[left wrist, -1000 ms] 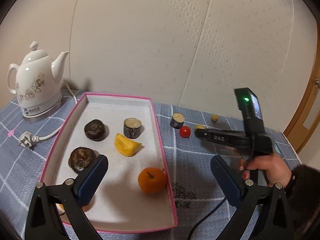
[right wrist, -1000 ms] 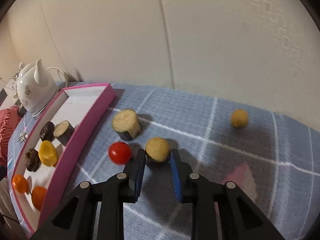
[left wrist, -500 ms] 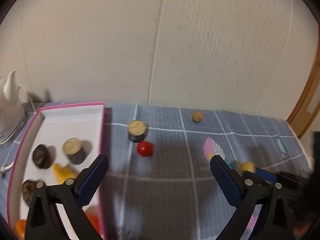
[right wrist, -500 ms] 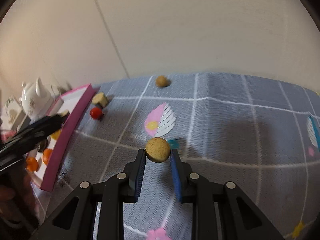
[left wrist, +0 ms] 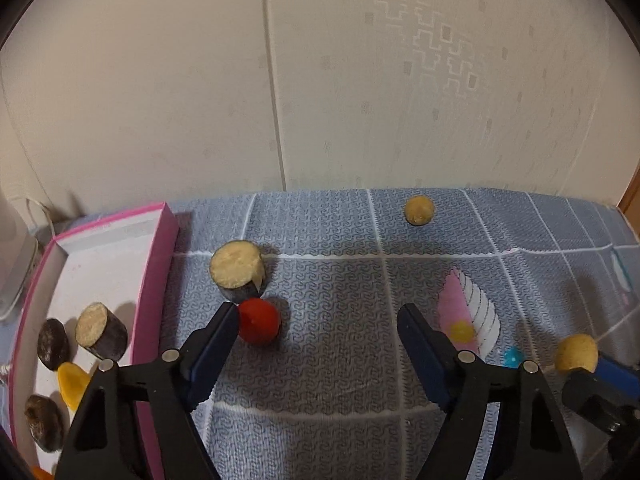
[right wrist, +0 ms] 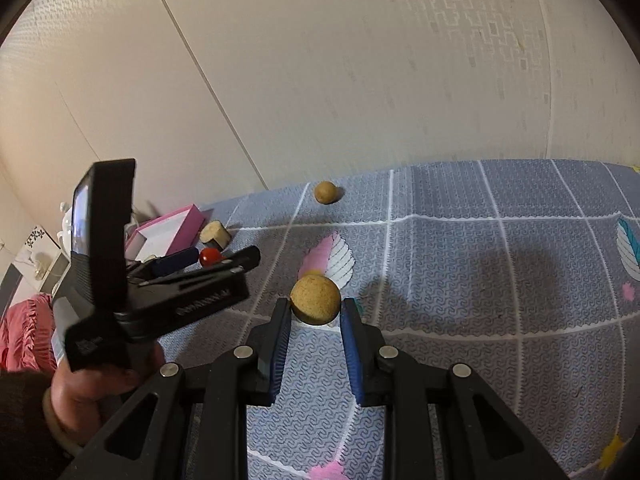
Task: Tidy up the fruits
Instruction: 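Grasp the red cherry tomato with the left gripper while the right gripper holds the tan ball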
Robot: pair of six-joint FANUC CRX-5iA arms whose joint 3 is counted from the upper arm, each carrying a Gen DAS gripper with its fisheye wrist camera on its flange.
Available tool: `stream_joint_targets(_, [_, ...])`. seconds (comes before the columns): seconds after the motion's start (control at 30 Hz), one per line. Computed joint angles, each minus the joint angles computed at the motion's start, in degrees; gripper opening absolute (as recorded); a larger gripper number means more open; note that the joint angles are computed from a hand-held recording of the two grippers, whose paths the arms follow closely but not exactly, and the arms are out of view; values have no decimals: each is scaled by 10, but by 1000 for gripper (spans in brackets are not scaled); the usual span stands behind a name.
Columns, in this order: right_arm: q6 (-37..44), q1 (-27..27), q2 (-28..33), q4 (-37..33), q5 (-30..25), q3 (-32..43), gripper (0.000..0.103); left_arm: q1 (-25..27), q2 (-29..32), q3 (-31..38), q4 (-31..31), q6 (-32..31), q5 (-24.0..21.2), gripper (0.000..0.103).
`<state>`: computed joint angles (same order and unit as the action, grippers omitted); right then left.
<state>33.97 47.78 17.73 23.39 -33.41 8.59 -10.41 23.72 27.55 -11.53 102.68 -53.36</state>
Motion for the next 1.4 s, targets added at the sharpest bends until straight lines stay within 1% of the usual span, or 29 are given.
stream_joint_targets(0.13, [-4, 0, -4, -1, -1, -5, 25, 1, -8, -15, -10, 5, 20, 73])
stream_joint_targets(0.23, [-12, 0, -5, 5, 2, -8, 25, 9, -29, -47, -5, 17, 43, 73])
stream_joint_targets(0.3, [-14, 0, -6, 6, 2, -9, 25, 11, -37, -57, -15, 37, 49, 73])
stream_joint_targets(0.37, [-14, 0, -4, 7, 1, -8, 25, 20, -46, -72, -1, 41, 66, 73])
stream_joint_targets(0.47, [-10, 0, -3, 3, 1, -7, 25, 25, -47, -73, 2, 30, 65, 73])
stream_joint_targets(0.5, [-10, 0, -3, 3, 0, -6, 25, 25, -40, -64, 3, 20, 52, 73])
stream_joint_targets(0.53, [-7, 0, -3, 0, 0, -5, 25, 22, -33, -52, -9, 26, 38, 69])
stream_joint_targets(0.6, [-9, 0, -4, 2, 3, -7, 25, 21, -28, -41, -22, 43, 27, 66])
stream_joint_targets(0.67, [-7, -1, -3, 1, 3, -5, 25, 24, -19, -30, -18, 44, 14, 63])
stream_joint_targets(0.73, [-7, -1, -3, 0, 5, -6, 25, 28, -10, -20, -10, 34, 2, 57])
stream_joint_targets(0.77, [-7, -1, -3, -1, 4, -5, 25, 29, -1, -8, -11, 29, -13, 53])
stream_joint_targets(0.8, [-7, -1, -3, -1, 4, -5, 25, 31, 3, -3, -4, 23, -20, 47])
stream_joint_targets(0.83, [-6, -1, -3, -1, 3, -4, 25, 33, 2, -7, 1, 21, -12, 42])
stream_joint_targets(0.87, [-5, -1, -2, -3, 2, -4, 25, 32, 3, -4, -3, 20, -14, 40])
stream_joint_targets(0.93, [-2, -2, -2, -6, 2, -2, 25, 30, 2, -7, -4, 15, -9, 27])
stream_joint_targets(1.1, [4, -2, 1, -9, 2, 1, 25, 28, -9, -24, 2, 10, 6, 26])
stream_joint_targets(1.27, [9, -3, 1, -12, 5, 1, 25, 24, -43, -74, 14, -9, 43, 26])
stream_joint_targets(1.4, [14, -4, 2, -18, 6, 3, 25, 26, -72, -116, 45, -26, 69, 26])
